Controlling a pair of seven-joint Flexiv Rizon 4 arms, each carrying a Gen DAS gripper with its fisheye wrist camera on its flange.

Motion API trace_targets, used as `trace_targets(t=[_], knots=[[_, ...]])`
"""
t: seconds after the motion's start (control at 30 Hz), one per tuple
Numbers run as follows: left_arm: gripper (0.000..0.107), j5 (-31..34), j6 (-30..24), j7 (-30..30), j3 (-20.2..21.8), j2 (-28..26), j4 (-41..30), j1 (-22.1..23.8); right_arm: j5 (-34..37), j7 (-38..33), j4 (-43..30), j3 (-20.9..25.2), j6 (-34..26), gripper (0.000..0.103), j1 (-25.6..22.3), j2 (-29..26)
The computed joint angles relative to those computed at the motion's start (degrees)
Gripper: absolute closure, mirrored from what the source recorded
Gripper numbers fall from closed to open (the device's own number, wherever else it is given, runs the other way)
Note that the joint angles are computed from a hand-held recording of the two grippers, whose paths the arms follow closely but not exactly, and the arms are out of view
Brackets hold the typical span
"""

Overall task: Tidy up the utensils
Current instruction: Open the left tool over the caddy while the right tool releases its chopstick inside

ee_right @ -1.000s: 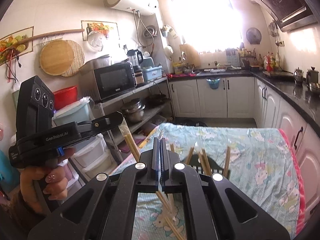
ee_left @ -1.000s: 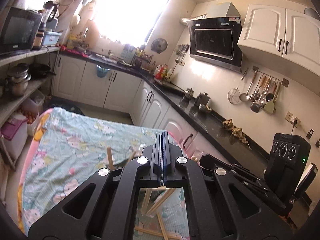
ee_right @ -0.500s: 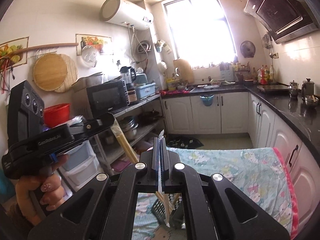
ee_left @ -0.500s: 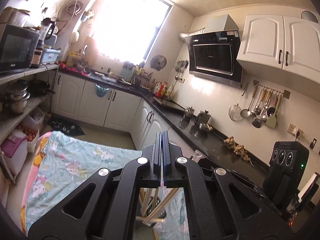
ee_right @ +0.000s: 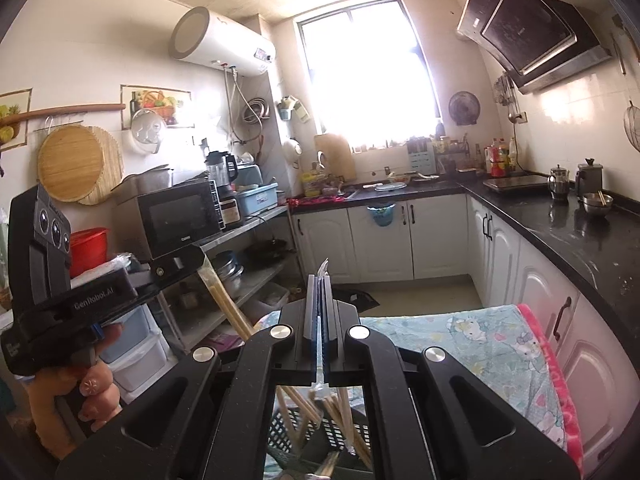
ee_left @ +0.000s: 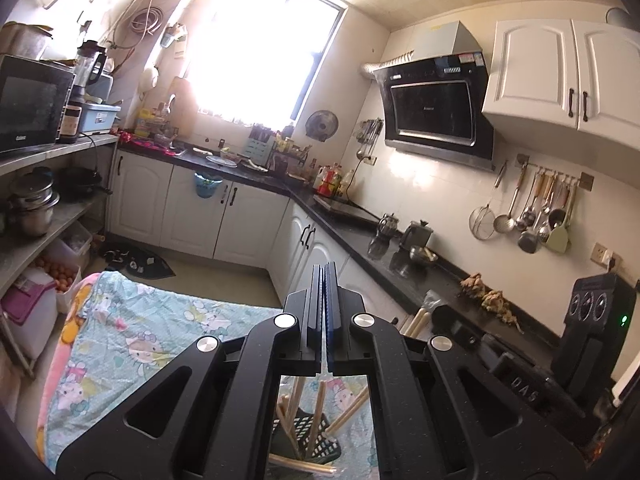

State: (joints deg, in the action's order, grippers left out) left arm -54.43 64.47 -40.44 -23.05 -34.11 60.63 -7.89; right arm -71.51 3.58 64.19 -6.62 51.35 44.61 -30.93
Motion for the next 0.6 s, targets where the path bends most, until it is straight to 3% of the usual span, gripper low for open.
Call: trace_targets(t=[0.3,0.6], knots=[[0.107,3.6,-0.5,-2.1,1.2,-1.8,0.1,-0.8,0.2,1.7,3.2,0.8,0.4,0.101,-1.2,0.7],[0.107,3.4,1.3,0.5,-0.2,-1.4,3.9,-0.3,1.8,1.9,4.6,1.3,1.0,0.101,-1.9,0.1]])
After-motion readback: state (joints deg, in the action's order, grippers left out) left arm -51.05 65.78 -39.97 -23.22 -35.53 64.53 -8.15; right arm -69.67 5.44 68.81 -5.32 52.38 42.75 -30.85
